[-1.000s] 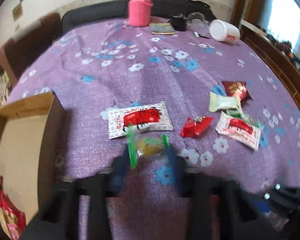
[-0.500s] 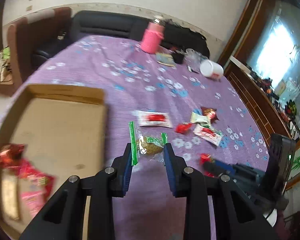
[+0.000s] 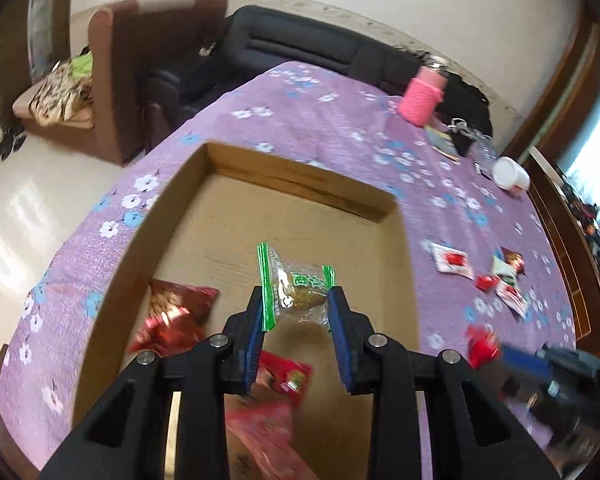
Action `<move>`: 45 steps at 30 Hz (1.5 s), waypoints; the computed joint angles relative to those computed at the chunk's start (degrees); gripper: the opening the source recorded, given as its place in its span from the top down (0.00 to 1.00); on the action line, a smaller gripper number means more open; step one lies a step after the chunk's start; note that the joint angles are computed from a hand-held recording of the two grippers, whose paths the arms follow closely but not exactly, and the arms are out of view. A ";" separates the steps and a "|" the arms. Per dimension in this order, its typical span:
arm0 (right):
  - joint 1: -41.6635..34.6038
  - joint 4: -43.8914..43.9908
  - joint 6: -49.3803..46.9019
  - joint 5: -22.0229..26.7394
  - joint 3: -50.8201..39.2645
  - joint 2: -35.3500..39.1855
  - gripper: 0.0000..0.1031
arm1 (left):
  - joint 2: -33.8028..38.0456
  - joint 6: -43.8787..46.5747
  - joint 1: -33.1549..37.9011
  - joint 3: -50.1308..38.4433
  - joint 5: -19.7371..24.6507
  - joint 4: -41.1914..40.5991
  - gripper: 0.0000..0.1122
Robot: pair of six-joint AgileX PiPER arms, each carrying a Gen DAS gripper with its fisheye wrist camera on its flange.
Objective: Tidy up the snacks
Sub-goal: 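Carry both snacks to the box and open both grippers to drop them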
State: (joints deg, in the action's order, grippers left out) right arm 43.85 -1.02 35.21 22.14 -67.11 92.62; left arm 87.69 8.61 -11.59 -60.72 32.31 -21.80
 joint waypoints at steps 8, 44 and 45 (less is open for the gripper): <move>1.35 6.31 -5.62 5.85 -12.87 14.20 0.80 | 6.72 4.93 4.49 -4.15 2.97 -4.13 0.74; -22.39 2.87 -8.87 2.00 4.63 0.23 0.70 | -23.08 -0.54 -15.30 17.04 -6.15 -12.98 0.27; -22.29 1.39 -8.70 3.35 1.43 2.90 0.70 | -22.97 -0.96 -15.59 17.20 -6.34 -12.57 0.27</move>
State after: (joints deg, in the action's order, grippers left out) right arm 21.56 0.37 26.51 25.49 -65.68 95.52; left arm 64.72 7.65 -27.19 -43.51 25.97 -34.38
